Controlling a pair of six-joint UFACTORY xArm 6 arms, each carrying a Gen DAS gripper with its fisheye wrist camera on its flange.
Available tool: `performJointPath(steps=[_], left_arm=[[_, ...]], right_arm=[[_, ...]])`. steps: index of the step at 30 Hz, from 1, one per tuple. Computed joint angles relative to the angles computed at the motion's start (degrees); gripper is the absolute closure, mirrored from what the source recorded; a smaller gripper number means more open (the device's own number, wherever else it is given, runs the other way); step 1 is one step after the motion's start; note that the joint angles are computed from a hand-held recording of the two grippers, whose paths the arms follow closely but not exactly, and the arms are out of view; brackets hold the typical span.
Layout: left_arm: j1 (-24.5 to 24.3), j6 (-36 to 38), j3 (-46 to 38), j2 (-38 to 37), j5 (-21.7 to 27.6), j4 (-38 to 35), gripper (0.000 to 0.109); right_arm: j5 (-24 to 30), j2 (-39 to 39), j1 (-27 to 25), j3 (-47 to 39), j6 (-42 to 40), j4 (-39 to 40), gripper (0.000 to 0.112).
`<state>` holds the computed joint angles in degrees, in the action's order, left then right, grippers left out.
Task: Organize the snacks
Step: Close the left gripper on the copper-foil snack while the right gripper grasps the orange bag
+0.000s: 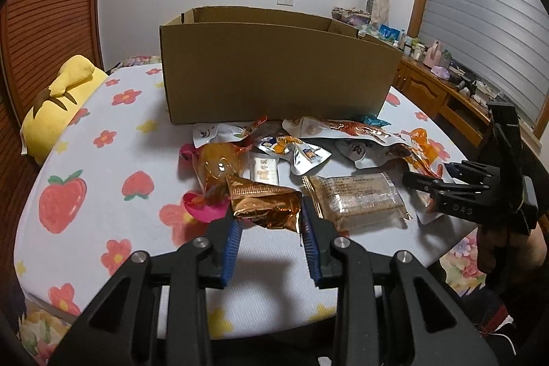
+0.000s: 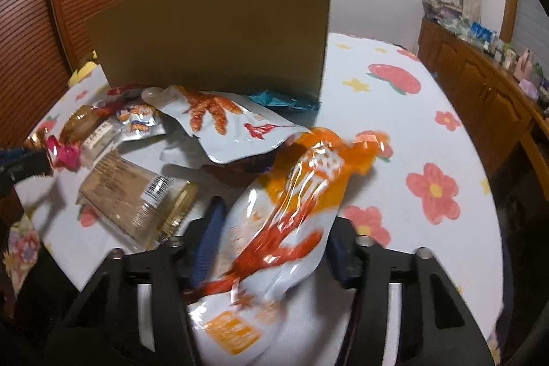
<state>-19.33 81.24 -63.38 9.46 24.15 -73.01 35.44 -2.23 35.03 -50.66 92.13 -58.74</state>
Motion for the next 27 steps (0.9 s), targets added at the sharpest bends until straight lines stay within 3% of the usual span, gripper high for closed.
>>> performJointPath(steps=[15, 27], left_arm=[[-0.42, 0.1, -1.06, -0.22, -0.51, -0.6, 0.077], [-1.32, 0.14, -2.85, -0.48, -0.9, -1.13, 0.077]], right_arm=[[-1.9, -10.51, -2.62, 9.7, 4.93, -0.2, 0.074], [-0.18, -10.47, -1.5, 7.55, 1.75, -1.01, 0.082]])
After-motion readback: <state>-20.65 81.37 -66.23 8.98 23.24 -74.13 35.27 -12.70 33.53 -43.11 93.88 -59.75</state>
